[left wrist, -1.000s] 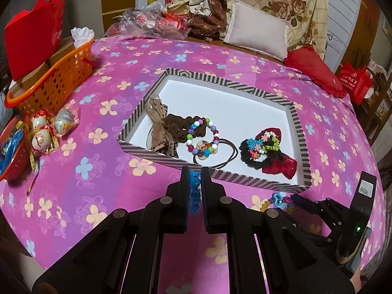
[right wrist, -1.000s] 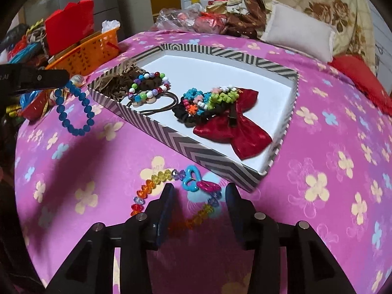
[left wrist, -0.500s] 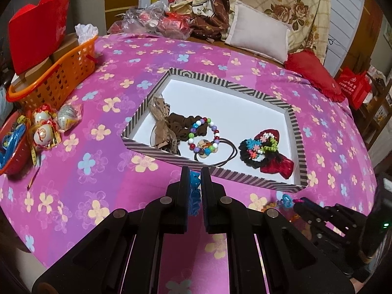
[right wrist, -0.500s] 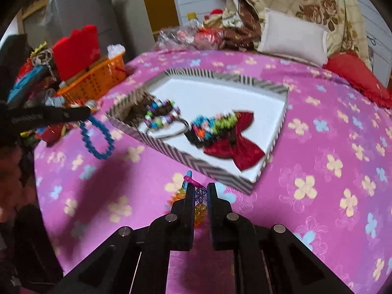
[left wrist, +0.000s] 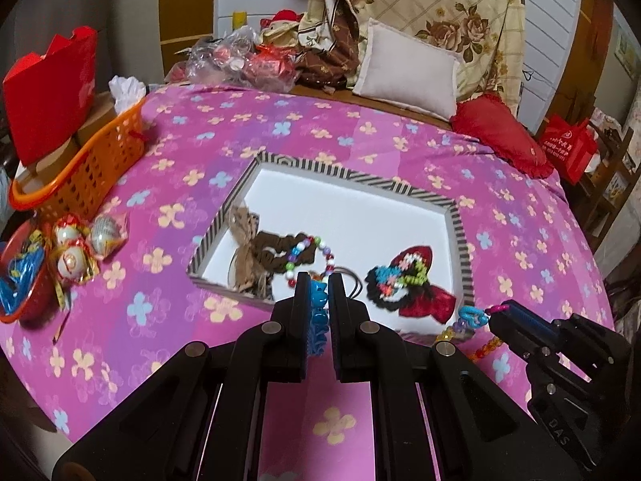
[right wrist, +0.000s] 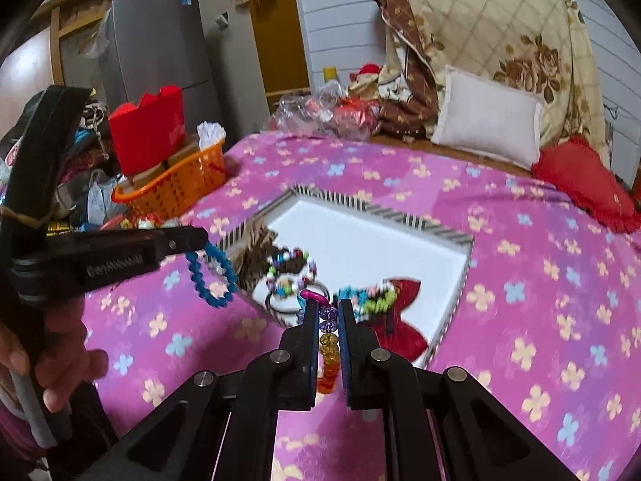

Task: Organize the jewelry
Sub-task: 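Lower both bracelets into the box and open both tools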

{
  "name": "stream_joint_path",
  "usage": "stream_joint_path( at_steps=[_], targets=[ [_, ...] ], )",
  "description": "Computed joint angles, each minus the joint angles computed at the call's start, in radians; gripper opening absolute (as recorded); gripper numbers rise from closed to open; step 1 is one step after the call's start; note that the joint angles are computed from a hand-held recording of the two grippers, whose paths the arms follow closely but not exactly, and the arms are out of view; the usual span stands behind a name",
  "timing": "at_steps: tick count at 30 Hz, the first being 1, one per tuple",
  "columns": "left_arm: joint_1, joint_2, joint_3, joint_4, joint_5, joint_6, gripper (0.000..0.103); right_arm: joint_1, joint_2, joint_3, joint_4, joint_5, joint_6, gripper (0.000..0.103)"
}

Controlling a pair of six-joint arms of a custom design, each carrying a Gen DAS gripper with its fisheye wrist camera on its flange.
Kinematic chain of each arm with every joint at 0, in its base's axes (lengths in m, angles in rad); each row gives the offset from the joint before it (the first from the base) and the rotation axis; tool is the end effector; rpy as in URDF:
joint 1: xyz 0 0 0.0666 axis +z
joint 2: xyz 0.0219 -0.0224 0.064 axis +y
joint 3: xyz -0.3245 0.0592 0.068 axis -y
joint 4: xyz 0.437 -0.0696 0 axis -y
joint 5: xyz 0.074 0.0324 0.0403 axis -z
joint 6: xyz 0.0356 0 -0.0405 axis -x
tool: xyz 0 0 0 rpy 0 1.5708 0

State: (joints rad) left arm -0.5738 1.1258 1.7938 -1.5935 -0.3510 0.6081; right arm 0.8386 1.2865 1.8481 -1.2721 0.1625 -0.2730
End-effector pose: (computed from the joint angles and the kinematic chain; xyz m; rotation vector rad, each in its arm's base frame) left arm 0.3013 -0.1807 0.6375 -0.1847 2.4143 -0.0943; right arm 0.3045 0.3295 0.6225 -0.5594 2.2329 0.3977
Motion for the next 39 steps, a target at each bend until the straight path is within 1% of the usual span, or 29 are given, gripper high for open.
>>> stream_joint_path(
  at_steps=[6, 14, 25, 33, 39],
  targets=[
    [0.008, 0.051, 0.048, 0.007, -0.002, -0.022, 0.007, -0.024, 0.046, 0.051, -0.001, -0.006, 0.006, 0.008],
    [0.028, 0.089, 0.050, 0.017, 0.008, -0.031, 0.007, -0.048, 0.095, 0.088, -0.001, -0.029, 0.007, 0.008],
    [0.083, 0.105, -0.009, 0.054, 0.059, -0.045, 0.007, -0.067, 0.166, 0.110, 0.016, -0.075, -0.010, 0.008],
    [0.107, 0.102, -0.074, 0.094, 0.088, -0.062, 0.007, -0.083, 0.190, 0.068, 0.032, -0.108, -0.033, 0.008],
    [0.129, 0.110, -0.119, 0.094, 0.097, -0.066, 0.007, -0.118, 0.214, 0.032, -0.007, -0.106, -0.072, 0.008]
  ],
)
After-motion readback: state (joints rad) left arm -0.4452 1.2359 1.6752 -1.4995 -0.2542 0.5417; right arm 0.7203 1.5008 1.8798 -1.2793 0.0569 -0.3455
